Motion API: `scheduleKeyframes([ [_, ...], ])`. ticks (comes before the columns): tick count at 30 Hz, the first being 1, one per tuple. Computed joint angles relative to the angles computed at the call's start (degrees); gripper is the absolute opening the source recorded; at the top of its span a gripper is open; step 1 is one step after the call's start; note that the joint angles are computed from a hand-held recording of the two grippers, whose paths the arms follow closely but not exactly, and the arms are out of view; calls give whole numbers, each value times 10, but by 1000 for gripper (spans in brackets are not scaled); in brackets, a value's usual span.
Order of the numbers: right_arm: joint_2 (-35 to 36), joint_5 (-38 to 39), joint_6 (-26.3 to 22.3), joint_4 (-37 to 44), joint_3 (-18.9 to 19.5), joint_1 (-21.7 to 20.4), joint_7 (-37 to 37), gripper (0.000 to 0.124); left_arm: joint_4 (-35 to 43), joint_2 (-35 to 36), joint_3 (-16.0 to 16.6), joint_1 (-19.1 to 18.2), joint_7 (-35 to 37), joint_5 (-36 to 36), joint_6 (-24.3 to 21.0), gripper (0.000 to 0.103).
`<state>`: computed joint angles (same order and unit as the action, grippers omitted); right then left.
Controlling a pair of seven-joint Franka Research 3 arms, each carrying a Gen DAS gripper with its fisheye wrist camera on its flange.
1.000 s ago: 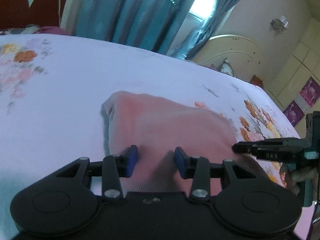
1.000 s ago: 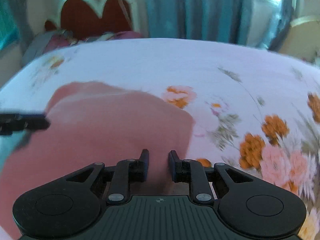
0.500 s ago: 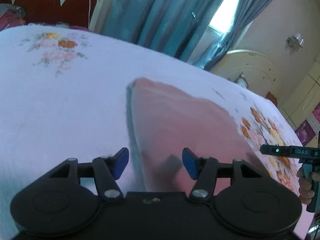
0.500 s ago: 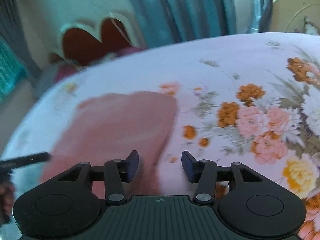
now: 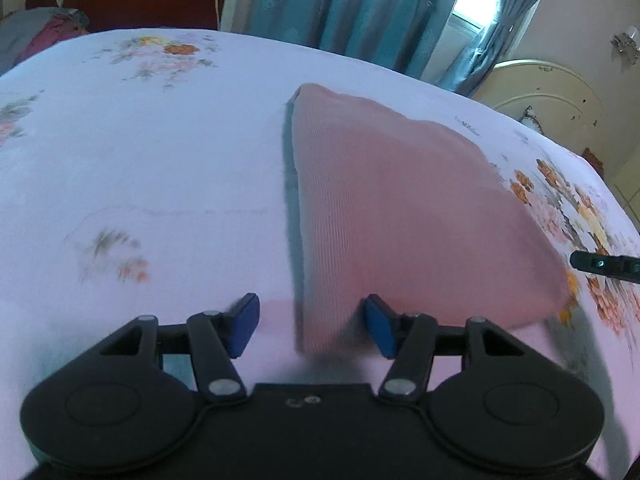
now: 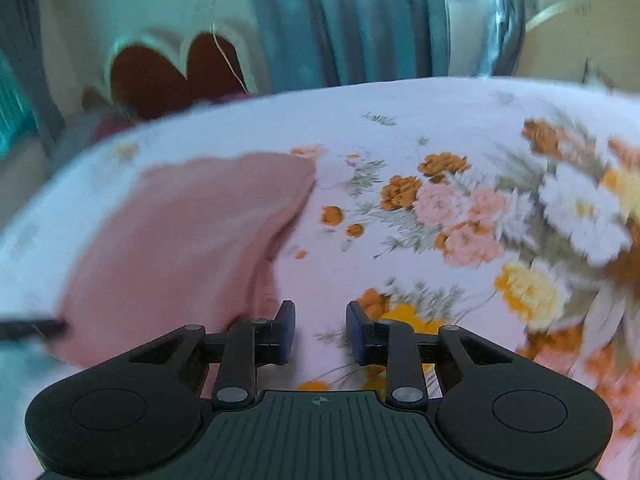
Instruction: Fold small clothes
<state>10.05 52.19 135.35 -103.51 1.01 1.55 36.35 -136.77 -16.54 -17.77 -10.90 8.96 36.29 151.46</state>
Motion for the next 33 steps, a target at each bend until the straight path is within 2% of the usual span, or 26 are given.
scheduleKeyframes([
  [2, -28, 13, -28, -21, -2, -8, -26, 30, 5, -12, -19, -4, -22, 10, -31, 63],
  [3, -36, 16, -39, -26, -5, -9, -33, 35, 11, -17, -29, -7, -30, 17, -49, 66],
  [4, -54, 23, -46, -42, -8, -9, -43, 46, 18, -19, -37, -11, -37, 23, -67, 72],
  [6, -83, 50, -60, -70, -17, -9, -68, 59, 35, -24, -54, -23, -52, 38, -104, 81],
  [8, -113, 58, -73, -95, -28, -7, -82, 59, 61, -19, -73, -35, -64, 57, -154, 101],
  [9, -121, 61, -76, -102, -33, -5, -86, 62, 82, -12, -88, -41, -75, 73, -195, 103],
  [10, -135, 61, -76, -113, -36, -3, -88, 83, 101, -3, -102, -47, -85, 91, -236, 103],
  [11, -153, 65, -64, -131, -39, 1, -95, 96, 122, 8, -114, -55, -91, 103, -275, 103],
  [12, -177, 73, -47, -153, -42, 5, -111, 103, 139, 17, -120, -64, -95, 107, -305, 103],
  [18, -254, 58, -46, -208, -70, 22, -142, 103, 191, 36, -125, -125, -119, 113, -376, 103],
  [26, -339, 33, -29, -272, -93, 31, -132, 103, 232, 56, -128, -190, -154, 142, -442, 103],
  [33, -393, 15, -6, -312, -107, 37, -117, 103, 239, 55, -128, -221, -173, 155, -460, 103],
])
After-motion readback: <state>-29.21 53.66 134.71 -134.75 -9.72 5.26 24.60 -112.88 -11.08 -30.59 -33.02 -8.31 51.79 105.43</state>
